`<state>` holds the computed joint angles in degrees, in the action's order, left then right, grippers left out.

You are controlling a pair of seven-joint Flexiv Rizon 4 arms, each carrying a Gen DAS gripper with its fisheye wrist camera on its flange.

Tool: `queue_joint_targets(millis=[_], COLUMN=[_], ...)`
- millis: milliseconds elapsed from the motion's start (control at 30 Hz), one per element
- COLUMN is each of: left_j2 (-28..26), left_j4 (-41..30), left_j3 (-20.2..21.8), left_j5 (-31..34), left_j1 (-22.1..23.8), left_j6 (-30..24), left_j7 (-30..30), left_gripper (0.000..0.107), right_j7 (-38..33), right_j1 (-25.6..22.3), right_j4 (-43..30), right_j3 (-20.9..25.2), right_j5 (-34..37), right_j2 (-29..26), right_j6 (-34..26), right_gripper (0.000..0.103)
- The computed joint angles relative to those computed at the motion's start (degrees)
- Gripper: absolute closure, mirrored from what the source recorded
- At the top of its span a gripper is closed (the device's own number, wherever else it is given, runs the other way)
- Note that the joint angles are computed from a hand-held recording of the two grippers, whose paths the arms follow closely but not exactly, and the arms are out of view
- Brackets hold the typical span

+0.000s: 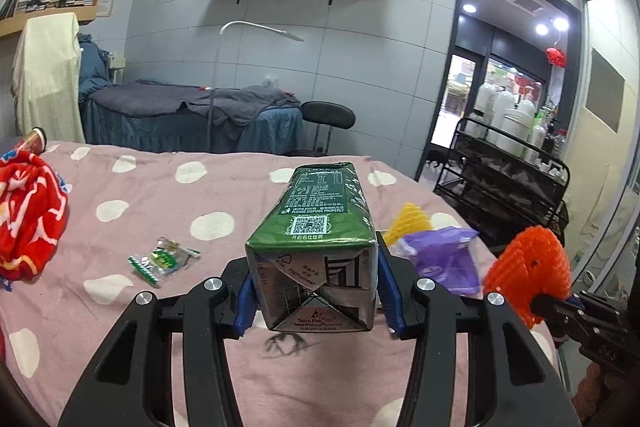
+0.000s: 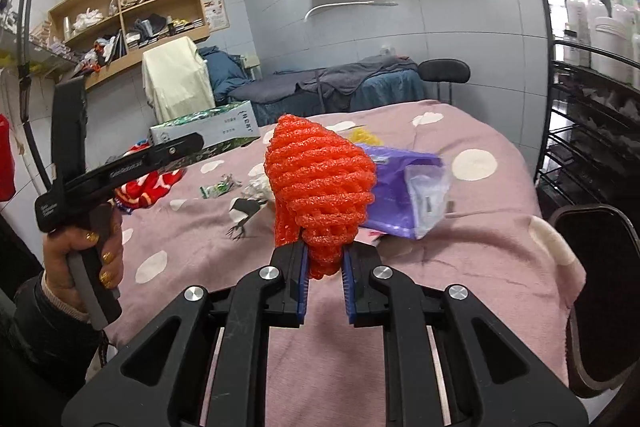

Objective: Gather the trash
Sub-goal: 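Carry both items to the brown bin and open both tools over it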

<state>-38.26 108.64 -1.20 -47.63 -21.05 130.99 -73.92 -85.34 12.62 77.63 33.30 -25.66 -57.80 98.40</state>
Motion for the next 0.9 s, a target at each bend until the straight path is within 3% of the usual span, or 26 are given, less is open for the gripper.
queue_joint_targets(millis=[233, 367, 467, 633, 900], left_j2=[-2.6, -5.1, -7.3, -10.3, -13.2], left_j4=[-6.9, -12.5, -16.8, -22.8, -28.7], left_j3=[-4.2, -6.0, -7.3, -11.4, -14.2], left_j5=[14.3, 21.8, 26.4, 32.9, 35.8], left_j1=[3.2, 4.4, 5.0, 7.3, 8.0], left_j6=[-6.5, -11.6, -15.5, -22.2, -30.4], left_j7=[-3.8, -5.7, -6.8, -8.2, -7.2], left_gripper=[0.058, 0.057, 0.057, 0.057, 0.057], right_j7=[10.3, 16.8, 22.4, 26.7, 26.0], right_j1=[6.6, 11.3, 13.5, 8.6, 4.2], right_j4=[2.7, 2.3, 0.4, -8.9, -25.8], right_j3=[-20.1, -32.9, -40.5, -38.0, -31.8], right_j5=[9.2, 14.9, 17.0, 12.7, 10.8], right_j2=[5.5, 6.1, 4.8, -1.0, -10.4], right_j6=[6.6, 4.3, -1.7, -15.3, -34.6], right_gripper=[0.088, 0.088, 0.088, 0.088, 0.088])
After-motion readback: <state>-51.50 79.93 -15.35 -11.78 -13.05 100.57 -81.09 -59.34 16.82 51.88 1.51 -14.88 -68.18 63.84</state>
